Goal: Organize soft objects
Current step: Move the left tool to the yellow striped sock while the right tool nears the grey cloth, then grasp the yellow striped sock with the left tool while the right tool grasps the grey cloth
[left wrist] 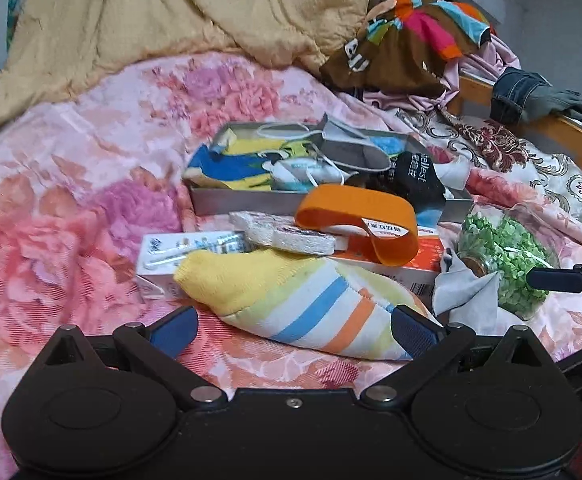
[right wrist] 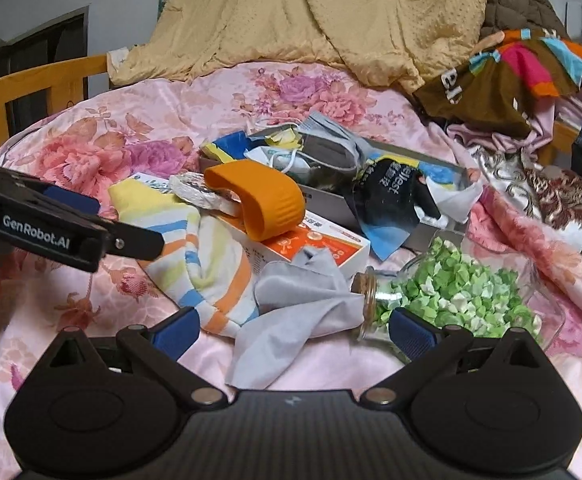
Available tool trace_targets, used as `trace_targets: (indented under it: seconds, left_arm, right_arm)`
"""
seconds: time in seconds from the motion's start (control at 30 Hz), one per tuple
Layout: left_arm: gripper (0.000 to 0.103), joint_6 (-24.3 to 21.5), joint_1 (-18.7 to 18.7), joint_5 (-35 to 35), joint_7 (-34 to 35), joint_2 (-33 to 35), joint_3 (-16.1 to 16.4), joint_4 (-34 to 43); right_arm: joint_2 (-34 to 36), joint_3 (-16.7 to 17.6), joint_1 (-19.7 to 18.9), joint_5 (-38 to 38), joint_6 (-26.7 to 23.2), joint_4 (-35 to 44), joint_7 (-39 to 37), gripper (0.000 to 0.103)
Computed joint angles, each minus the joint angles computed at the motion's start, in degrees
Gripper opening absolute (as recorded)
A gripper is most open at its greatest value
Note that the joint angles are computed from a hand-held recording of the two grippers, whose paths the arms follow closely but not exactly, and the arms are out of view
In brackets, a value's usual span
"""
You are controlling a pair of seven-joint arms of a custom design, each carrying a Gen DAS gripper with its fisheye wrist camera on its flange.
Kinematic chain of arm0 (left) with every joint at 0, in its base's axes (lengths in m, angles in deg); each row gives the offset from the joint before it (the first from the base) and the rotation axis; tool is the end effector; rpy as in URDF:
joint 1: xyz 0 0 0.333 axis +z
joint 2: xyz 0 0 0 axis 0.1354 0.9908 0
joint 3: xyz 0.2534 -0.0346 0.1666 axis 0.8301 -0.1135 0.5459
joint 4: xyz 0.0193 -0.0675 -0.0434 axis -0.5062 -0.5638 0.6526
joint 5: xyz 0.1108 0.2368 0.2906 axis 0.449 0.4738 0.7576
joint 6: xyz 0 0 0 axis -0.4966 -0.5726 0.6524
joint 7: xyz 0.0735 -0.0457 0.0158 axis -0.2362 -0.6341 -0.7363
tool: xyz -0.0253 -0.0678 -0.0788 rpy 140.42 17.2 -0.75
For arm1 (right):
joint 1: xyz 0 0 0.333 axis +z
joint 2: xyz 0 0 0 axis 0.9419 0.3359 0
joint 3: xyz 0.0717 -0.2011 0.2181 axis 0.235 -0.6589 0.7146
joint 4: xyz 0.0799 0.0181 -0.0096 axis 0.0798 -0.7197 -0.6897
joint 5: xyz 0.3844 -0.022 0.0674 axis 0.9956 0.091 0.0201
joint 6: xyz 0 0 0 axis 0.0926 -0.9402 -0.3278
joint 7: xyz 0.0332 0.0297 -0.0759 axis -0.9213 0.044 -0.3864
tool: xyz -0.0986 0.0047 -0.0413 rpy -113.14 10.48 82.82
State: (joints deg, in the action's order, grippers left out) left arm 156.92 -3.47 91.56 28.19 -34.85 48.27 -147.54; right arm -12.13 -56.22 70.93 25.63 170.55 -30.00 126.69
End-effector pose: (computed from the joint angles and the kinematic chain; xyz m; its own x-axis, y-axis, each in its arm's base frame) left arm 0.6033 -0.2242 0.3516 -0.0232 -0.9956 0.0909 -0.5940 -0.0595 -0.8023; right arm 0.6289 0.2441 0.3305 0.5384 -0.8399 0.0684 -0.4500 -0.3552 -0.8194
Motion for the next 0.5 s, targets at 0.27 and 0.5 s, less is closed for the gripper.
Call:
trace_targets:
  seconds: [0.27, 0.5]
  left_arm:
    - [0.102, 1.2, 1.6, -21.0, 25.4, 5.2, -2.5, 3.2]
    - [0.098, 0.2, 0.1, -30.7, 35.4, 6.8, -1.8, 4.4]
  right_arm:
    - [-0.1, -5.6, 5.3, 0.7, 1.9, 0.5, -2.0, 0.098]
    - [0.3, -7.4, 7.2, 2.4, -0.5, 1.5, -3.3, 0.086]
